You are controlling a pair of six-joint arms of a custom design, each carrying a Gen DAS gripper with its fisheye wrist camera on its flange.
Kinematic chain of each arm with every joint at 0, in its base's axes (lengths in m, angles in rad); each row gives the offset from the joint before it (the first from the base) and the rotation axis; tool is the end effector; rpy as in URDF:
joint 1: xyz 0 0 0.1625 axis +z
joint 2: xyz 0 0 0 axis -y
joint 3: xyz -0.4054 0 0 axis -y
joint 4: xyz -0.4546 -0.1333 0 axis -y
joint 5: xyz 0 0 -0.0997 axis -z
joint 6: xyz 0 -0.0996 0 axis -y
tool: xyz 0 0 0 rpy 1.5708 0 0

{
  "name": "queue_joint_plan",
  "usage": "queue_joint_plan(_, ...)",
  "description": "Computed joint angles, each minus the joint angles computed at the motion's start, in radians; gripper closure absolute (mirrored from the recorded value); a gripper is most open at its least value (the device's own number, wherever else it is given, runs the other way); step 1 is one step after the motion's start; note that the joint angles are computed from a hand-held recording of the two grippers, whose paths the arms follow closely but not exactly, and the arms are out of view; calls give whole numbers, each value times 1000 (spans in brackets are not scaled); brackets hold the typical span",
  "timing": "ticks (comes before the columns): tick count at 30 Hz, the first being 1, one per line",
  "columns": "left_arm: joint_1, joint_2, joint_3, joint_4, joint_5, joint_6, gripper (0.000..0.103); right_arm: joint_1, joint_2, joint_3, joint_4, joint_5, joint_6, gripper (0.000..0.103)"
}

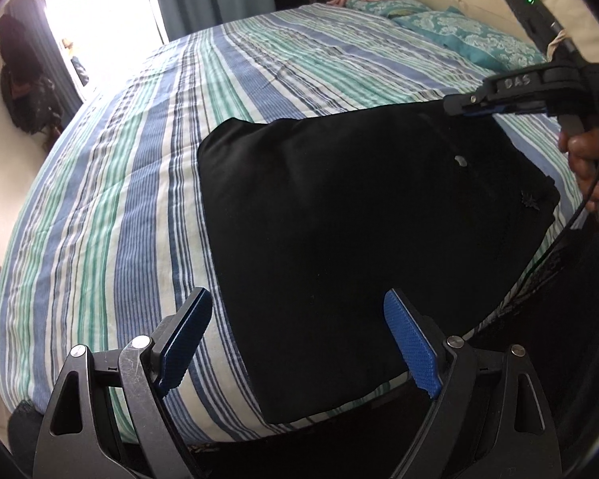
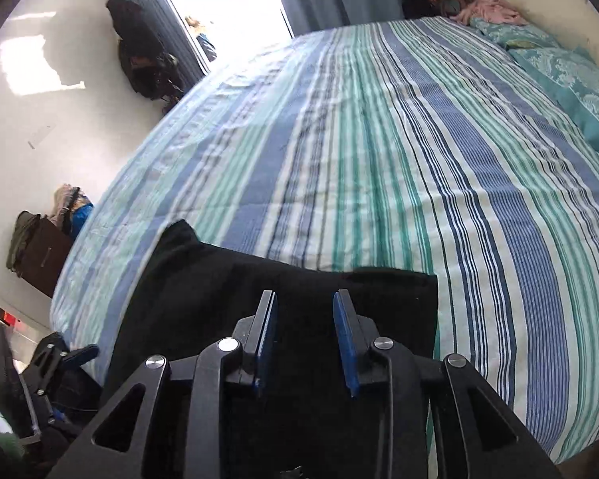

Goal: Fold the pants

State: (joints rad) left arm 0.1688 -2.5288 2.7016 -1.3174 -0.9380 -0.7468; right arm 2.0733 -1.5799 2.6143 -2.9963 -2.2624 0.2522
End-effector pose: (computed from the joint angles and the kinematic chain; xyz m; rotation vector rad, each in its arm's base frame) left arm -0.1390 -0.2187 0.2032 0.9486 2.2541 -0.4509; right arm 0.2297 -0.2732 0.1442 0.1363 -2.5262 0.7997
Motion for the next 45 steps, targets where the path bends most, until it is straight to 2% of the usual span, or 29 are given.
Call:
queue_joint_plan(1,3,-1,2,-1,-7,-1,14,-39,7,17,-11,-4,13,76)
queue_joint_plan(3,6,7,1,-3,-11,-10,14,-125,-31,76,-84,78,-8,77)
queue_joint_plan(5,7,11,-2,-3,-14,-15,14,-121,-62,95,-100,84,-15,78)
queue_joint_plan(7,7,14,-8,3,-18,-25,14,-81,-94,86,-22,51,0,77)
queue_joint_plan(8,8,18,-14,2,-19,-33,14,-53,-117,82,31,30,16,72)
queue_joint_plan(10,8,16,-28,4,-19,-55,14,16,-153,74,130,-36,71,71)
queue_joint_plan(15,12,44,-58,32,16,-117,14,184,-271,78,351,-102,214,71)
queue_joint_plan(19,35,66,-62,47,31,-145,14,315,-250,59,489,-111,331,71)
queue_joint_plan(24,46,89,-61,48,31,-148,14,379,-159,42,584,-128,432,71)
queue_joint_plan(30,49,83,-58,48,32,-148,14,407,-143,39,644,-162,508,71)
queue_joint_plan(38,52,96,-52,37,26,-135,14,361,-136,63,632,-135,521,71)
queue_joint_plan(45,57,99,-44,23,18,-125,13,349,-133,66,628,-122,524,71)
